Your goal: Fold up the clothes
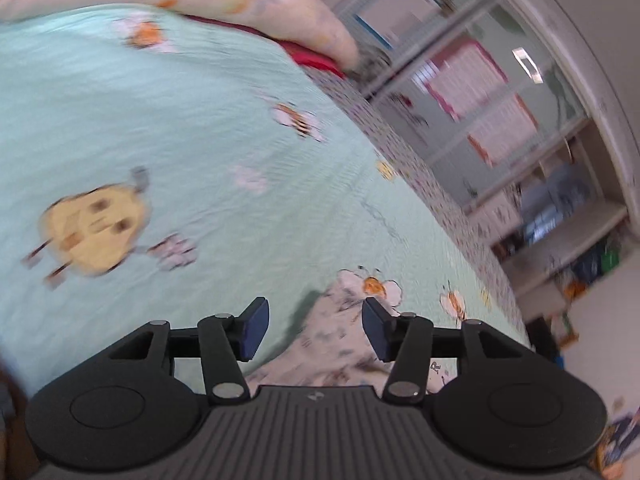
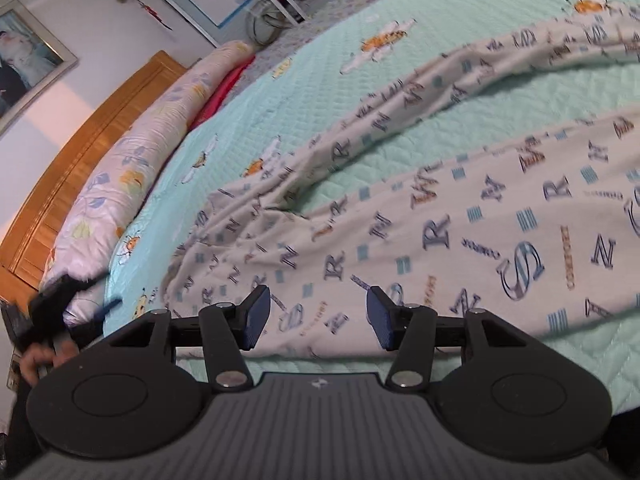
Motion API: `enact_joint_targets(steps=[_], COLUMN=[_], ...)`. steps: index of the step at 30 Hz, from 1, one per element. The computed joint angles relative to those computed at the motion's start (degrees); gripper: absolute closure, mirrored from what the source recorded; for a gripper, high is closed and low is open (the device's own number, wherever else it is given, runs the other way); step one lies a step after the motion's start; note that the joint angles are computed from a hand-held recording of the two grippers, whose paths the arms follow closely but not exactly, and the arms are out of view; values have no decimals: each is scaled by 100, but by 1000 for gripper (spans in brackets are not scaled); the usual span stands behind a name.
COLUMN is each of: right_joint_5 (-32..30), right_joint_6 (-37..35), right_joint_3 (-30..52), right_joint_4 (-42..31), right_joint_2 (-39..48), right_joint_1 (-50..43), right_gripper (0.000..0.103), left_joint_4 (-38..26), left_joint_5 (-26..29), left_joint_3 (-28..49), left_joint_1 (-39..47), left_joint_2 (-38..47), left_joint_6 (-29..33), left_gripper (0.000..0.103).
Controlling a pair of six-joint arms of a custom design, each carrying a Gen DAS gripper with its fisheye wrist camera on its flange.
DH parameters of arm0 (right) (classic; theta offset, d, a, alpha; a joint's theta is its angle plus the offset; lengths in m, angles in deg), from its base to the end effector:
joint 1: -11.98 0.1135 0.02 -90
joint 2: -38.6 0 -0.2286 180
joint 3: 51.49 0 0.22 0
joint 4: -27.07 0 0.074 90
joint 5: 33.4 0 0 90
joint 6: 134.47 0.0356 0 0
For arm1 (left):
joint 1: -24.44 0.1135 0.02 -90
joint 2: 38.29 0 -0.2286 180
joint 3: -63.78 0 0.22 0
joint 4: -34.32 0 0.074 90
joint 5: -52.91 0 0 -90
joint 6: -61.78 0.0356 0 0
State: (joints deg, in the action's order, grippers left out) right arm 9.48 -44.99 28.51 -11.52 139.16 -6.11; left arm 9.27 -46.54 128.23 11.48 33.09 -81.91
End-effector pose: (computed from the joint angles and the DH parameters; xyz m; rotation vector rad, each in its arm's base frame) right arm 0.3106 -0.0740 0.1766 0.0792 2.3577 0.9034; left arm 0.2527 -0.0522 0.2458 -0.8450 1.9918 -0.5092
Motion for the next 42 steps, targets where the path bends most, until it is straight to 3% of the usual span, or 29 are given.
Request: enact_joint_targets(steps=[5,9,12,13,14,15,17,22,24,25,26,27,31,33,35,38,42], right_joint_5=[30,147,201,187,174,175,190,183,187,190,195,191,181,185,164,132,50], right_joint_6=[-73,-115,-74,-45,-16,-10,-15,-148,-138,-129,-114,-119,-153,-136,-109,-105,-161], right_joint_3=[31,182,325,366,408,425,443,395,397,392,370,357,310,272,269,275,162], right_joint_4=[-1,-21,-29,-22,-16,0,34,26,26,35,56,55,39,70,83,64,42], right_joint_2=[45,296,547,615,683,709,736,694,689,683,663,644,562,515,519,530,442], right_joint_1=[-25,-98,-133,-137,-140,-131,-104,-122,-120,-116,-109,-111,-118,-107,-106,-112,-68], right_gripper=[49,49,49,49,49,49,49,49,49,49,49,49,49,48,48,48,48], left_joint_4=[167,-809,-781,-688,-595,-503,-329,940,618,279,2,-136,206,780,921,788,470], left_joint_5=[1192,1702,1977,1957,1940,1924,1574,292,-257,-209,41,279,341,181,-140,-677,-1102], left_joint_3=[1967,3804,4325,4379,4433,4490,4586,4103,4340,4515,4616,4594,3338,2238,1361,331,-543], left_joint_1=[586,836,864,832,801,771,701,705,642,665,731,790,653,461,180,-340,-1073], left_joint_2=[2526,4244,4785,4819,4856,4894,4882,4412,4498,4614,4718,4769,4101,3364,2597,1624,916], left_joint_6=[62,-150,-229,-145,-60,27,311,780,909,839,688,548,330,394,307,-356,-1799], left_gripper=[45,45,48,54,80,99,100,99,97,94,77,64,56,50,46,43,41])
